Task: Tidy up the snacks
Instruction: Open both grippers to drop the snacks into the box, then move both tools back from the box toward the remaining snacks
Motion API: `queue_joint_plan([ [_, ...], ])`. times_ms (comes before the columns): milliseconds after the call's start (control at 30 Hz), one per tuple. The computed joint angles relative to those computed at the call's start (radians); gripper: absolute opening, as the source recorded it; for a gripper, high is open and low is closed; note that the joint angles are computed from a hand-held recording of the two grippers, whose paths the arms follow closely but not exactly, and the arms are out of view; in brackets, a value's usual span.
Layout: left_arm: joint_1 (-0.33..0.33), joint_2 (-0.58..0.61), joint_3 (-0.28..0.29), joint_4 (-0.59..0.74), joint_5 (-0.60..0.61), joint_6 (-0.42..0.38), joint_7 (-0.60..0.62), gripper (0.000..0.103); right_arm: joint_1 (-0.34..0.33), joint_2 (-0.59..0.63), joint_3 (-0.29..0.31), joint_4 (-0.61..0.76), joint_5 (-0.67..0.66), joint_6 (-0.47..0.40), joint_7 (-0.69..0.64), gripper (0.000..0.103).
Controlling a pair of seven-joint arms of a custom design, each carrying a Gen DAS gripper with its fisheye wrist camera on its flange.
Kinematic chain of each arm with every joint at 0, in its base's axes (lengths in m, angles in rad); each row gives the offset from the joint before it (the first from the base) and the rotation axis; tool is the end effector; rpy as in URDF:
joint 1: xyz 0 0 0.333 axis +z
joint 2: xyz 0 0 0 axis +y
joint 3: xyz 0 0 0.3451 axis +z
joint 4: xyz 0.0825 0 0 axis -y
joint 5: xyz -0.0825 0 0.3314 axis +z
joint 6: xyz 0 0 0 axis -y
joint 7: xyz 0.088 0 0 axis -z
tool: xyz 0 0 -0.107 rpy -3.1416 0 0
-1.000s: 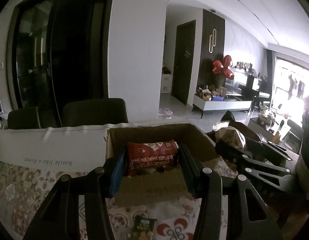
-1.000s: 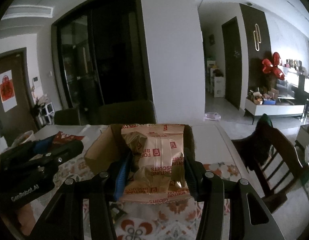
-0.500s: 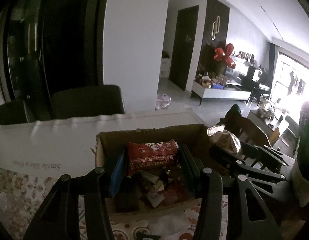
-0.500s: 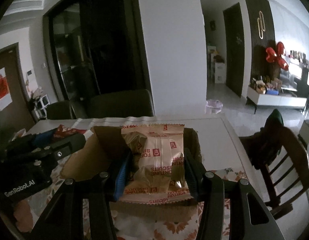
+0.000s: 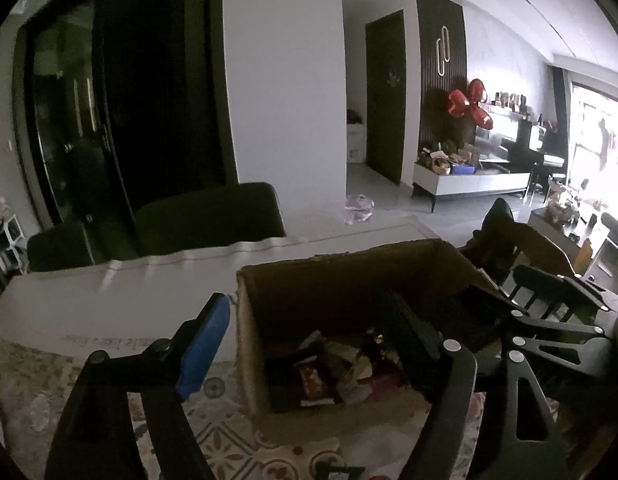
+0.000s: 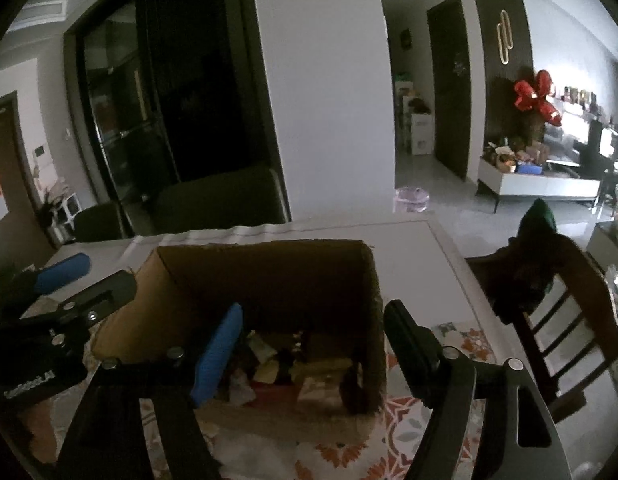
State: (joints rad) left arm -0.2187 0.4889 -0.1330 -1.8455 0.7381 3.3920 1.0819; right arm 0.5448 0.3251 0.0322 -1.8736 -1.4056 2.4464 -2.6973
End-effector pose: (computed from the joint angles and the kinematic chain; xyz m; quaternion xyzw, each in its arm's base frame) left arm 0.5884 -0.2785 0.4393 -0.3965 0.7774 -0.4222 0.2453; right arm 0.5188 0.3342 0.4243 -0.4897 0.7291 -0.3616 0.3128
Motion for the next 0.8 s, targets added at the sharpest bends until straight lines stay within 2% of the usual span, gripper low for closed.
queue_joint_plan([
  [167, -0.068, -0.072, 0.116, -0.133, -0.048, 0.099, 0.024, 0.081, 0.056, -0.026, 0.025, -0.027, 0.005, -0.124, 0.028, 0.074],
  [233, -0.079, -0.101, 0.134, -0.191, -0.076, 0.141, 0.058, 0.081, 0.070, -0.032, 0.037, -0.031, 0.006, -0.151, 0.044, 0.074],
  [333, -0.053, -0.139, 0.117, -0.264, -0.097, 0.182, 0.096, 0.081, 0.096, -0.042, 0.056, -0.046, 0.005, -0.195, 0.081, 0.075],
  [433, -0.023, -0.170, 0.095, -0.325, -0.114, 0.218, 0.132, 0.082, 0.122, -0.048, 0.074, -0.057, 0.020, -0.248, 0.131, 0.081],
  [600, 0.023, -0.201, 0.066, -0.400, -0.120, 0.262, 0.178, 0.082, 0.161, -0.041, 0.099, -0.061, 0.063, -0.325, 0.182, 0.081],
  [700, 0.068, -0.209, 0.038, -0.431, -0.079, 0.272, 0.168, 0.082, 0.190, -0.028, 0.109, -0.052, 0.075, -0.369, 0.199, 0.081],
  [800, 0.055, -0.214, 0.055, -0.482, -0.119, 0.305, 0.231, 0.082, 0.214, -0.014, 0.115, -0.046, 0.082, -0.403, 0.190, 0.081],
])
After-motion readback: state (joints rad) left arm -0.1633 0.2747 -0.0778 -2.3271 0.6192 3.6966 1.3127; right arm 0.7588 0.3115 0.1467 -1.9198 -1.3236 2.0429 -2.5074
